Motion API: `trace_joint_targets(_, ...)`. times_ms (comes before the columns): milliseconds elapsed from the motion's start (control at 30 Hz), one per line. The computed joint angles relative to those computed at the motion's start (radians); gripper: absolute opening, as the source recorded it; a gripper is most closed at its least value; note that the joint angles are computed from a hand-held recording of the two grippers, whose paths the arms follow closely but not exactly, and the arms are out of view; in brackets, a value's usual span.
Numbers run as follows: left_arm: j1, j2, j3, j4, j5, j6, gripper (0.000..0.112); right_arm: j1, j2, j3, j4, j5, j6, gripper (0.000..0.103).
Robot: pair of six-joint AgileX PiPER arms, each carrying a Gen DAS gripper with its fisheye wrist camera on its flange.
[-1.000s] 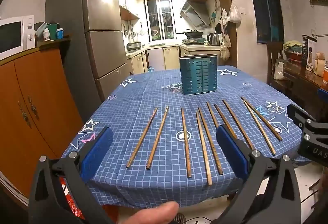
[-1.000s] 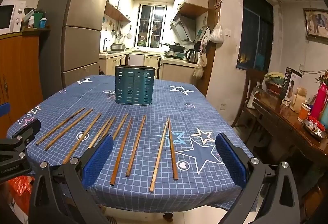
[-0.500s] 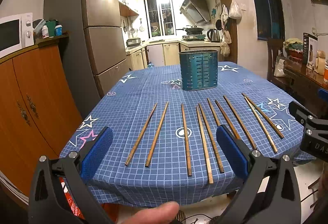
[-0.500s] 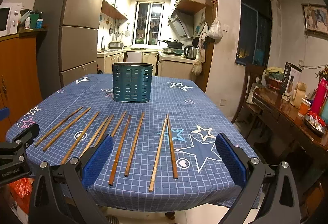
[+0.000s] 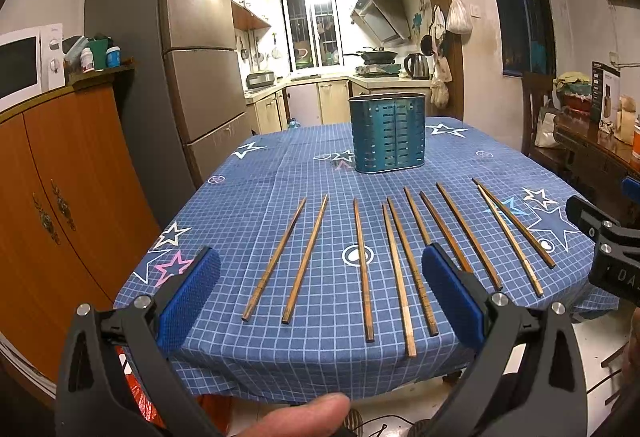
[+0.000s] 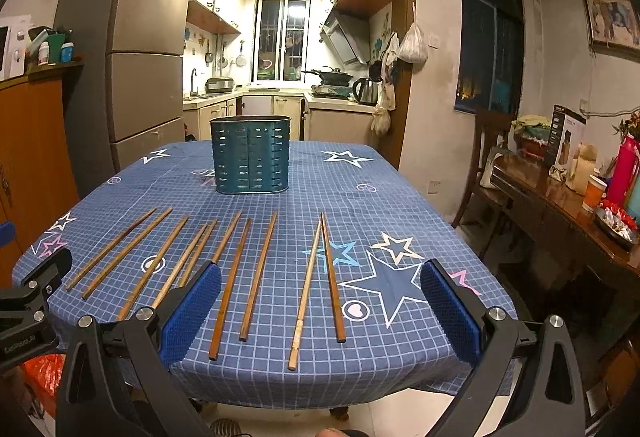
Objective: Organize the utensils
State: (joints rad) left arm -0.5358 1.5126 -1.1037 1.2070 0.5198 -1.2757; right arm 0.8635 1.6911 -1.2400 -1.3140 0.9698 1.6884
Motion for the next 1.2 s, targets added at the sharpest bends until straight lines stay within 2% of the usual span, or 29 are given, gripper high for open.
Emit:
trace_joint_targets(300,0.006,0.007,-0.001,-0.011,-0.01,0.002,0.097,-0.006,-0.004,0.003,0.005,0.004,0.022,0.1)
trace_joint_targets(433,0.004,0.009,-0.003,-0.015,-0.009,0.0,0.097,-0.017,0.0,-0.005,0.036,-0.036,-0.02,0.1)
trace_joint_targets(767,0.014,0.001,0.012,-0.009,-0.028,-0.025,0.097,-0.033,-0.024,0.029,0.022,-0.09,0.033,0.1)
trace_joint_targets(1200,-0.01,-0.001,0.024,0.024,0.003,-0.048,0.097,-0.064,-0.04,0.046,0.058,-0.186,0.011,0.1)
